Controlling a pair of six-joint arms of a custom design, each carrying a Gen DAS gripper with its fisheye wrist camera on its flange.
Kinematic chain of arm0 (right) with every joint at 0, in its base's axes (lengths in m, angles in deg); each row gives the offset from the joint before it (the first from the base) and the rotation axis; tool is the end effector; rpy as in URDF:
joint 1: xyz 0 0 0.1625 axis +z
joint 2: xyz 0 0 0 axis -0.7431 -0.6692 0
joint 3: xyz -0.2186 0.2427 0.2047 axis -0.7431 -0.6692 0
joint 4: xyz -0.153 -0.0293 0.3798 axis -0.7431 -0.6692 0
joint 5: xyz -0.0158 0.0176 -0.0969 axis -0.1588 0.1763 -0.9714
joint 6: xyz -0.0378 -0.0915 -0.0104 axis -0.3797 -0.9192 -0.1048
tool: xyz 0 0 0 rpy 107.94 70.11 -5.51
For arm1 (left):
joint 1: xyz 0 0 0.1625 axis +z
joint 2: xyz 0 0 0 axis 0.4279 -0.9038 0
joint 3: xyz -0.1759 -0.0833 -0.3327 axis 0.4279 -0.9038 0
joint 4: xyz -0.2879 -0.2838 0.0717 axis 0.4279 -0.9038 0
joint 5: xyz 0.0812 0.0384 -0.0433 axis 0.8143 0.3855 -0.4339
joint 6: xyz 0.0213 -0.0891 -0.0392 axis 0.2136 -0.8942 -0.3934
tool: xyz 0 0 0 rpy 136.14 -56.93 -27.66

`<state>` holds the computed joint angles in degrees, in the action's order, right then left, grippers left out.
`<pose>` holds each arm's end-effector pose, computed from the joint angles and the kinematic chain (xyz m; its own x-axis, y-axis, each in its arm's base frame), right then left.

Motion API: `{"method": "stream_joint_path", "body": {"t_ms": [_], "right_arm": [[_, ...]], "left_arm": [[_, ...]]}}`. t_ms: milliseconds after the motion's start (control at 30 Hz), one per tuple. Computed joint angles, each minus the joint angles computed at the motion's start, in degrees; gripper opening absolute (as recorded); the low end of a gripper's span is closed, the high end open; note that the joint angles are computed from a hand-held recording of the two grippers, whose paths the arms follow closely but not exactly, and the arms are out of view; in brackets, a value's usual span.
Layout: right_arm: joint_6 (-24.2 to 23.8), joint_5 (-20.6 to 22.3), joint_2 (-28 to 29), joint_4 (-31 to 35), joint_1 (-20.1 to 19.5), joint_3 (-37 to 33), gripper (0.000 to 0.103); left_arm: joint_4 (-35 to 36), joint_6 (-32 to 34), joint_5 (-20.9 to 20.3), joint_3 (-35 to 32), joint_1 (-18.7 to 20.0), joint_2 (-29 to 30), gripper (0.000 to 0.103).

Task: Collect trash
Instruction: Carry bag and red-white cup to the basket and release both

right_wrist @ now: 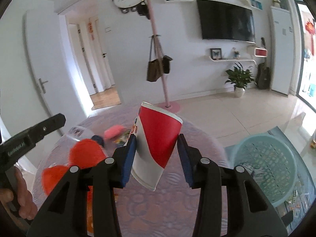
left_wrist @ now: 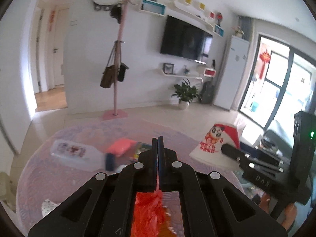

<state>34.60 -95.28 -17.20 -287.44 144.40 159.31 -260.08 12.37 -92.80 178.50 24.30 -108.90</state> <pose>0.1406 -0.5237 0.1682 -0.8074 0.2111 0.5510 -0.4039 0.4831 -0.7768 -0.2485 -0.5586 0.1066 -0.6706 0.5746 -0.4692 0.7399 0.4731 -0.4783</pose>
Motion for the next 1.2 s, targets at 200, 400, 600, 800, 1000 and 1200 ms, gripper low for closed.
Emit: {"method": "stream_joint_path", "body": {"t_ms": [200, 400, 600, 800, 1000, 1200], "right_arm": [[0.5, 1.7, -3.4, -1.1, -2.4, 4.4, 0.04], [1.8, 3.4, -4.5, -0.1, -3.7, 6.0, 0.04], [2.4, 3.7, -5.4, -1.5, -3.9, 7.3, 0.04], [3.2, 5.8, -8.3, -2.7, -5.3, 9.6, 0.04], [2.2, 7.4, -12.2, -6.4, -6.7, 12.5, 0.04], [1.7, 6.6, -16.7, -10.3, -9.4, 14.7, 0.04]], "left_arm": [[2.6, -5.4, 1.4, 4.3, 0.7, -1.6, 0.038], [5.2, -10.5, -0.8, 4.5, 3.5, 0.1, 0.07], [12.3, -12.9, -0.7, -0.2, 4.1, 3.9, 0.057], [11.1, -12.5, 0.7, 0.1, 1.9, 3.9, 0.031], [7.9, -11.5, -2.3, -1.1, -1.2, 4.7, 0.026], [6.3, -9.3, -7.4, -5.1, -5.3, 8.2, 0.026]]}}
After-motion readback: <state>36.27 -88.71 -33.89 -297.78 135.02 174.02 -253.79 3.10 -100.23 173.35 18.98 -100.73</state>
